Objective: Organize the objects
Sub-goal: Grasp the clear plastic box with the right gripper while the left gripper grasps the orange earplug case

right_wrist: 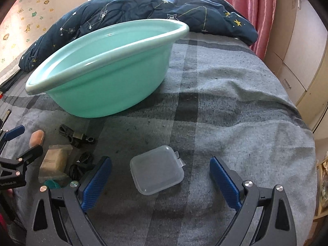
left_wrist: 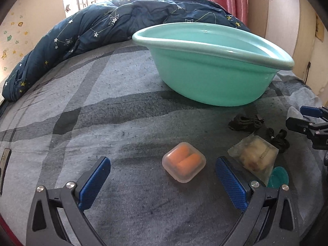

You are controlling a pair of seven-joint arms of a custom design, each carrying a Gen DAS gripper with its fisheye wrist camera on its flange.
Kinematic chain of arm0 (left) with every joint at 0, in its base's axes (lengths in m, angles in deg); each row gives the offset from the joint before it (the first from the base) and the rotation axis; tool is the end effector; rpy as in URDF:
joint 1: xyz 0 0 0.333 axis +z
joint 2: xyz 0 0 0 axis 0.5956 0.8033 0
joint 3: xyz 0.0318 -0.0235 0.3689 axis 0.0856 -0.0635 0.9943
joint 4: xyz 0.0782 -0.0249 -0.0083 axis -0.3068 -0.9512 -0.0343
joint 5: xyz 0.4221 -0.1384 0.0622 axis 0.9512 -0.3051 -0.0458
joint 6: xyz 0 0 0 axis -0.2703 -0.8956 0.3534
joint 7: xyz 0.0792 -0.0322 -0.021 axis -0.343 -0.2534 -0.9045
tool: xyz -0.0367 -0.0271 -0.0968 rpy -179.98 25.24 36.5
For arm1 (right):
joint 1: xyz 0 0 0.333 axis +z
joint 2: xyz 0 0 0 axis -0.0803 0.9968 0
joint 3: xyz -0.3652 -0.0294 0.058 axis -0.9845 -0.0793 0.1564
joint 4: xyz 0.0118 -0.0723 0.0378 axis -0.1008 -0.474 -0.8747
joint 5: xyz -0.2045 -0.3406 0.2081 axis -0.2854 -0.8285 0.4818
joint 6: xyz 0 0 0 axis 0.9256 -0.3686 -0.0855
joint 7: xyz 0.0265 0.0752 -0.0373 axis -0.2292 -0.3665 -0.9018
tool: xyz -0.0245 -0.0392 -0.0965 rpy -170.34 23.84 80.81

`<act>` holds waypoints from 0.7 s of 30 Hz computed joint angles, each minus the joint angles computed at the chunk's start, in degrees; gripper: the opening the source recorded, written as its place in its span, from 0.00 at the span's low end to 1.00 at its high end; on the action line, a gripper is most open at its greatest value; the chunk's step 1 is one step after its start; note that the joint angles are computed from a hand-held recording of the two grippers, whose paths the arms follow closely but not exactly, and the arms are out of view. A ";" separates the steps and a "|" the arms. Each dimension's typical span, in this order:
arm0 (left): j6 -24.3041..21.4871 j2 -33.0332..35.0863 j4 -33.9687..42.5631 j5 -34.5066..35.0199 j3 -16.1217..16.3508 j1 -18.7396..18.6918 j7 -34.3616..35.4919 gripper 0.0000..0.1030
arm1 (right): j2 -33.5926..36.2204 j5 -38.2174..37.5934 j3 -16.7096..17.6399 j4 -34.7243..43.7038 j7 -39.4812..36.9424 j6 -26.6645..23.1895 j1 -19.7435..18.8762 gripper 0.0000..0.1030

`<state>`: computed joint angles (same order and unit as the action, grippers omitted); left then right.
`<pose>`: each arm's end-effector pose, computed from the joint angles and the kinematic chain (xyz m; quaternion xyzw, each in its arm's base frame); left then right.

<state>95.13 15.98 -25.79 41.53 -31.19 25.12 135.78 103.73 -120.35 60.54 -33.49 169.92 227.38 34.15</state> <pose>0.6545 -0.3002 0.3699 -0.4779 0.8116 -0.2774 0.1896 0.6034 0.4587 0.4143 -0.6348 0.7099 -0.2311 0.1991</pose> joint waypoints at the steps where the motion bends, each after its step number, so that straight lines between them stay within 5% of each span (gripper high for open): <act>1: -0.25 0.13 0.21 0.17 0.26 -0.28 -0.22 1.00 | 0.02 -0.04 -0.03 0.01 -0.05 0.00 0.00 0.95; 12: -2.34 1.05 1.57 -1.29 -1.66 0.72 2.20 0.98 | 0.08 1.80 0.32 0.14 -2.11 -0.22 -0.14 0.70; 15: -2.21 0.96 1.49 -2.22 -2.39 1.17 3.14 0.84 | -0.01 2.28 0.60 0.26 -3.03 -0.41 -0.25 0.54; 19: -2.92 0.99 1.27 -5.50 -6.53 4.40 8.04 0.49 | -0.14 2.24 0.58 0.20 -3.49 0.00 0.04 0.54; 21: -3.34 0.59 1.08 -5.76 -6.12 3.76 9.09 0.44 | -0.48 1.77 0.47 -0.02 -3.14 -0.13 0.39 0.54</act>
